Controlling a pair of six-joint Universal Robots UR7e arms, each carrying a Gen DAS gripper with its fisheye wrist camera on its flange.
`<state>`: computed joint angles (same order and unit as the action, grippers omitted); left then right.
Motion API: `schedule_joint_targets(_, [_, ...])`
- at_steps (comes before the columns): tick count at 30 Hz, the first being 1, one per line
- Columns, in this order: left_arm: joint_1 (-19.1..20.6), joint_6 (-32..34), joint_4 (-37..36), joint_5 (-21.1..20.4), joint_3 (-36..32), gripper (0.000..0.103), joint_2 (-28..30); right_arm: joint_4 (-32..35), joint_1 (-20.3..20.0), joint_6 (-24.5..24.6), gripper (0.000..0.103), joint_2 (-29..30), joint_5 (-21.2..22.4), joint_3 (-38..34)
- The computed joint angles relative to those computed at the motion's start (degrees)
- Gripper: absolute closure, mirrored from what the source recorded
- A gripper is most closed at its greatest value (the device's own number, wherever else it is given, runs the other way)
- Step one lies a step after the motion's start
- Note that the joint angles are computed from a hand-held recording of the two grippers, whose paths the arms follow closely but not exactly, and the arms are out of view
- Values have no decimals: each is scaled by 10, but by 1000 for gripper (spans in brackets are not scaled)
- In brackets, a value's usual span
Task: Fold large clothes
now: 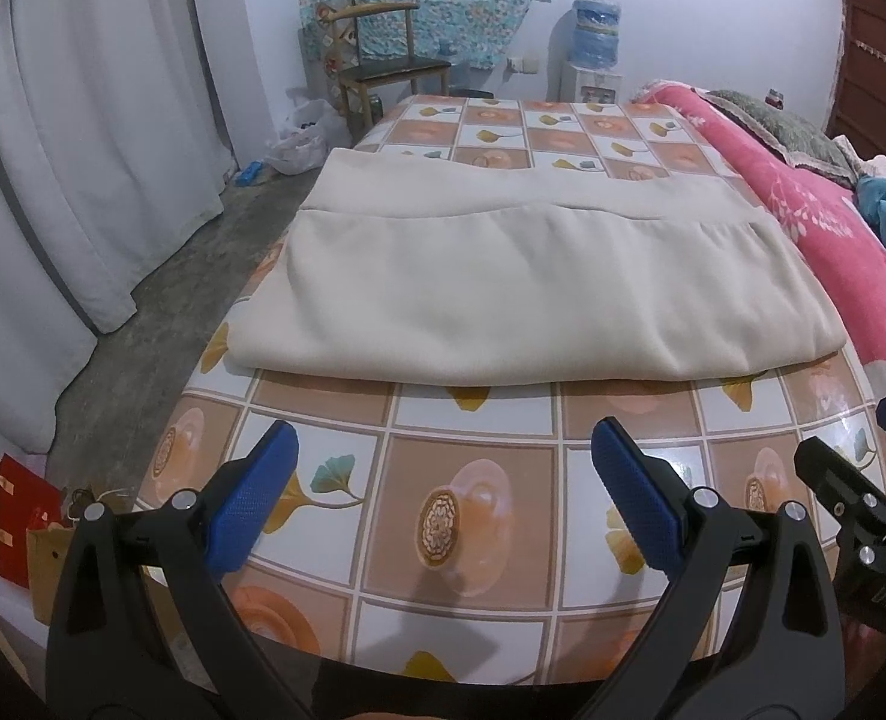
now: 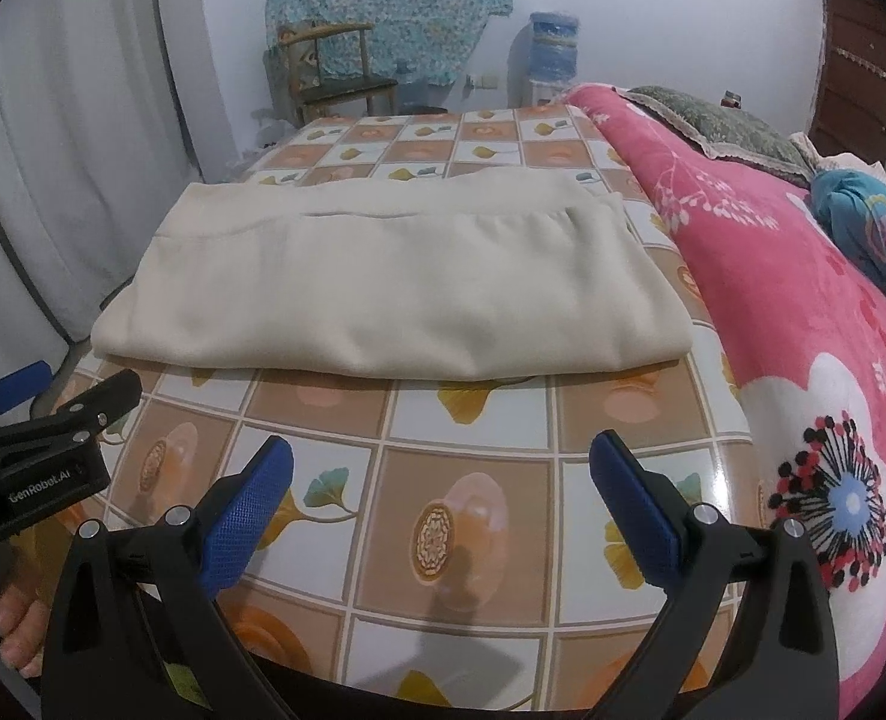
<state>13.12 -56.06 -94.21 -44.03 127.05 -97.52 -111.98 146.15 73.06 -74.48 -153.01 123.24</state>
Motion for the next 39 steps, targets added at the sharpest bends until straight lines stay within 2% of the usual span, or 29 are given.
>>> schedule_joint_targets(39, [-6, 17, -24, -18, 7, 8, 10, 14, 2, 11, 7, -10, -4, -3])
